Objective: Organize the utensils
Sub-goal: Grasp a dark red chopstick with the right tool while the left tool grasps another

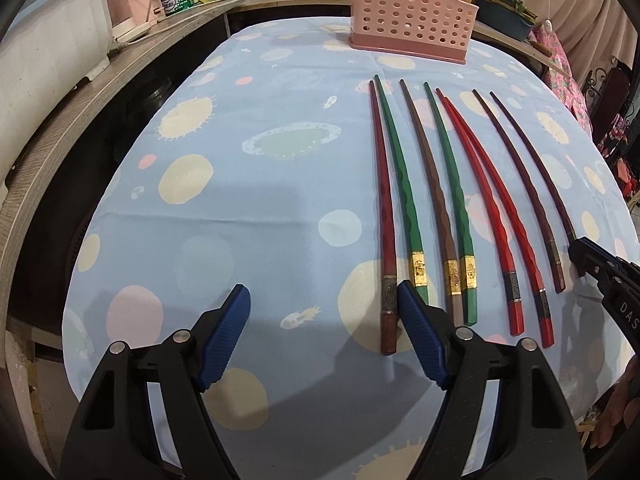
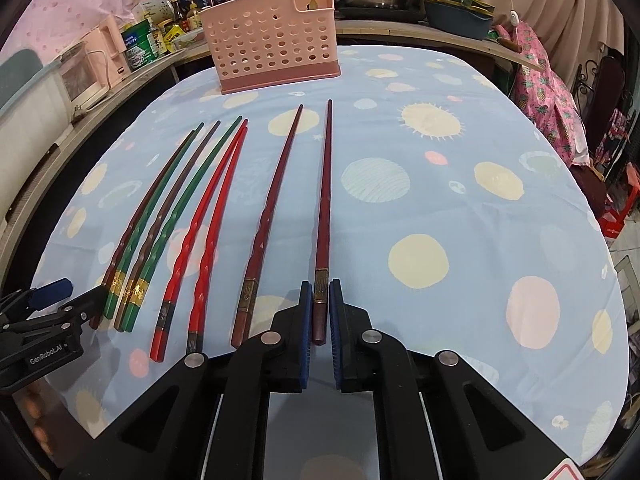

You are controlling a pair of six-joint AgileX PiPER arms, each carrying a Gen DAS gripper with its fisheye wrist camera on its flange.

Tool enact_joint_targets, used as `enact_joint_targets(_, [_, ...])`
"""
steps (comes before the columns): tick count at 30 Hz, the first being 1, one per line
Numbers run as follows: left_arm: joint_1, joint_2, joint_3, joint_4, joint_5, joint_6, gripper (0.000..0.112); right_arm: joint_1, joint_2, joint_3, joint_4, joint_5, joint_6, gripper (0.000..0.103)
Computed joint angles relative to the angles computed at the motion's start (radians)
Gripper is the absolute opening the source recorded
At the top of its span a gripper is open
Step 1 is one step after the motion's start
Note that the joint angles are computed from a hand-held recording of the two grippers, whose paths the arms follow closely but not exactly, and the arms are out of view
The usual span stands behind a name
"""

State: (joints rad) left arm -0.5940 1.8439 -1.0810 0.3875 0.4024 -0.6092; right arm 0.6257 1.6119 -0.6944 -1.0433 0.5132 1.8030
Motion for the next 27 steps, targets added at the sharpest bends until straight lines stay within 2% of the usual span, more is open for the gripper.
enact_joint_targets(4, [0.002,0.0,0.002,-0.006,-0.006,0.007,0.07,0.0,0.0,0.001,-0.001,0.0,0.002,0.008])
enact_joint_targets(7, [0.003,-0.003,0.002,-0.012,-0.01,0.017,0.061,0.0,0.001,0.0,-0.001,0.0,0.001,0.008])
enact_joint_targets(10, [0.001,-0.007,0.003,-0.022,-0.012,0.028,0.05,0.0,0.001,0.0,-0.002,0.0,0.003,0.008])
enact_joint_targets(15, [0.005,-0.011,-0.002,-0.048,-0.006,0.056,0.022,0.0,0.001,0.0,-0.002,-0.001,0.003,0.008])
enact_joint_targets(18, [0.015,-0.009,-0.012,-0.082,0.007,0.087,0.011,-0.001,0.0,0.001,-0.004,-0.004,0.005,0.008])
enact_joint_targets(27, [0.043,-0.01,-0.029,-0.16,0.037,0.151,0.009,-0.012,-0.029,0.028,-0.003,-0.01,0.016,0.007])
